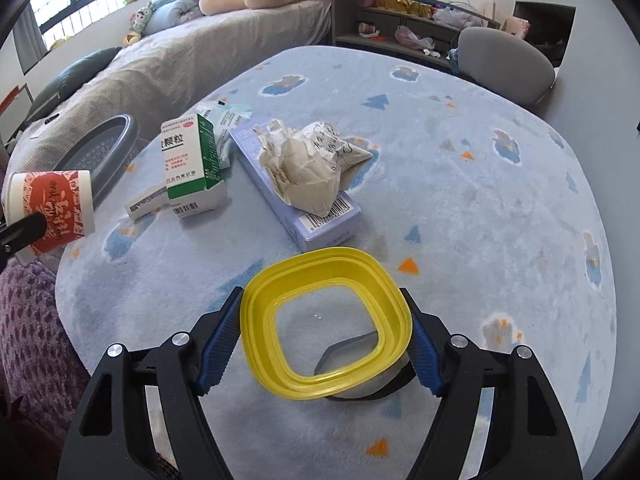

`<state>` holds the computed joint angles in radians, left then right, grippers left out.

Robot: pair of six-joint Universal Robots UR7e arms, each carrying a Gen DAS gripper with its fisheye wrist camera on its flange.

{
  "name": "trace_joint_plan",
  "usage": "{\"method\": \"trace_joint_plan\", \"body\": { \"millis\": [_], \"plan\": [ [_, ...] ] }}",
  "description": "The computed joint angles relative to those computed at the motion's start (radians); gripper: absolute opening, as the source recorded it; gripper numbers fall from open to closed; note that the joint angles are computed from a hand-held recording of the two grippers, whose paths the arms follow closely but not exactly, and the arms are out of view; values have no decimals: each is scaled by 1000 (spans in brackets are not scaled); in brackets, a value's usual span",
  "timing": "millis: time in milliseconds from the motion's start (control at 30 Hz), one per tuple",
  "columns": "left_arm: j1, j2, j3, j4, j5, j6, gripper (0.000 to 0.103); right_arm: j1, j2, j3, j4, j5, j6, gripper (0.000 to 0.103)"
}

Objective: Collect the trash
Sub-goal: 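Carry the cup and yellow ring over the grey basket with both tools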

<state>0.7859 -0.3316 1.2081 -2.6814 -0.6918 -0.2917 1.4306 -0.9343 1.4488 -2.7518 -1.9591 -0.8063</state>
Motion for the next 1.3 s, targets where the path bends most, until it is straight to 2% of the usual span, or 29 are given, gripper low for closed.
{"method": "trace_joint_plan", "body": {
  "millis": [267,567,833,1000,1300],
  "plan": [
    [10,-45,60,-70,18,22,3,32,-43,98,-65,73,73,72],
    [56,-126,164,-158,65,45,3,97,2,131,-111,115,160,72],
    [113,-197,221,-180,125,65,3,158,120,59,-128,147,195,72],
    [144,-226,237,-201,163,93,3,187,203,-18,-87,175,217,72],
    [201,-244,230,-175,165,53,3,227,310,-137,-39,173,185,72]
  ]
}}
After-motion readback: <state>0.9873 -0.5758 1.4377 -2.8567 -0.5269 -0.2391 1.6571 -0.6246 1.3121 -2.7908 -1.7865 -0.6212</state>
